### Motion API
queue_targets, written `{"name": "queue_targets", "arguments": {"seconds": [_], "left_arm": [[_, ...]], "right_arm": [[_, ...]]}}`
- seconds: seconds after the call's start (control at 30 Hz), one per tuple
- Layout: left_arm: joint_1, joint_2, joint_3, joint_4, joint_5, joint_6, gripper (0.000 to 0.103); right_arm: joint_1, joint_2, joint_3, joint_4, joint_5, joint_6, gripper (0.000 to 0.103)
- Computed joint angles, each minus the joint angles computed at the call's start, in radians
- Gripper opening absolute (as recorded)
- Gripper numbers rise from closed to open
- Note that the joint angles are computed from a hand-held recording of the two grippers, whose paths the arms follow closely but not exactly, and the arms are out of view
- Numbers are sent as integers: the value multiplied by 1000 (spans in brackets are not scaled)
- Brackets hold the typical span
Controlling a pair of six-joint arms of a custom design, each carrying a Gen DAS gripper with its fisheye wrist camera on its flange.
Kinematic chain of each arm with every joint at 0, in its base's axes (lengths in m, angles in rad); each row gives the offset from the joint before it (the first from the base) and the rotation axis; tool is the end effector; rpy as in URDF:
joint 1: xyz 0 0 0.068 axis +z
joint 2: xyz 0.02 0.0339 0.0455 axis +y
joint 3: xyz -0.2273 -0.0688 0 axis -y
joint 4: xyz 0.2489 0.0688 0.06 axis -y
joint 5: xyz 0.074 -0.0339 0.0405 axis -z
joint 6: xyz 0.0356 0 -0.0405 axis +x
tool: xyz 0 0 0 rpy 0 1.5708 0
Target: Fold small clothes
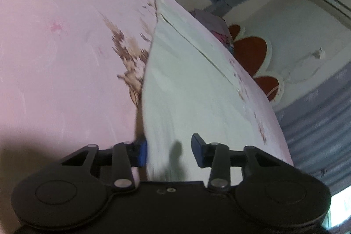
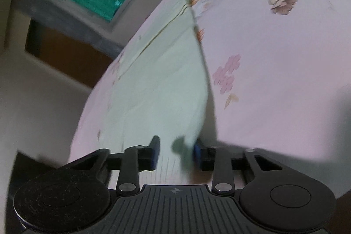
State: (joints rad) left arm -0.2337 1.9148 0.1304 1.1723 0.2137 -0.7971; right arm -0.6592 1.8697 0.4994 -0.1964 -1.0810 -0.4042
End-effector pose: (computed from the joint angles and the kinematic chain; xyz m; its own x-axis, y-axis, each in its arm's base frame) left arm 0.1846 -0.0517 0.0090 -0.6733 -0.5583 -0.4847 -0.1237 0.7314 -0.6706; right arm 0.1739 -0.0950 0.0080 -0.8390 0.4160 -0.3508 -0.0486 0.5848 0.8097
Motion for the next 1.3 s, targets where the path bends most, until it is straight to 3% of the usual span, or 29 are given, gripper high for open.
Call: {"name": "queue_targets", "arguments": {"seconds": [0.1, 0.13, 0.17, 0.2, 0.23, 0.27, 0.4, 0.5, 0.6, 0.7, 0.77, 0.83, 0.9, 0.93, 0.97, 1.03, 1.13, 1.3], "left_arm": [[21, 16, 41, -39, 36, 7, 40], [12, -1, 45, -71, 22, 25, 33], [-14, -62, 48, -164, -26, 63, 11], [-52, -127, 55, -283, -108, 112, 3], [-60, -141, 54, -307, -126, 130, 3], [-58, -132, 39, -265, -123, 108, 3], [-82, -89, 33, -215, -157, 108, 3], [-65, -103, 12, -184, -134, 69, 3], [-53, -169, -6, -209, -114, 67, 3], [-17, -173, -10, -151, -84, 24, 3], [-11, -199, 5, -139, -94, 6, 3], [3, -230, 37, -150, -90, -12, 3], [27, -226, 111, -178, -75, -24, 3], [42, -212, 166, -199, -65, -27, 3], [60, -196, 216, -220, -49, -28, 3], [100, -142, 354, -280, -12, -26, 3], [144, -18, 587, -381, 39, -40, 3], [182, 251, 1046, -632, 93, 35, 3]], "right_arm": [[1, 29, 41, -17, -15, 19, 26], [5, 38, 50, -23, -9, 10, 26], [11, 47, 58, -36, 0, -4, 26], [8, 61, 69, -58, -1, -31, 26], [5, 68, 71, -74, -10, -60, 17], [4, 67, 66, -80, -12, -86, 2], [-83, 41, 44, -190, -78, -286, 2], [-43, 50, 29, -56, 24, -168, 2], [-72, 36, 58, -155, -31, -220, 2], [-58, -32, 75, -191, -69, -201, 2], [-25, -74, 75, -127, -96, -98, 2], [36, -130, 46, 44, -116, 96, 2], [94, -180, -1, 296, -143, 357, 2], [144, -174, -19, 511, -132, 557, 2], [176, -159, -9, 643, -111, 684, 2], [229, -107, 55, 810, -57, 856, 2], [315, -28, 212, 882, 56, 1012, 2], [426, 194, 591, 757, 218, 1070, 2]]}}
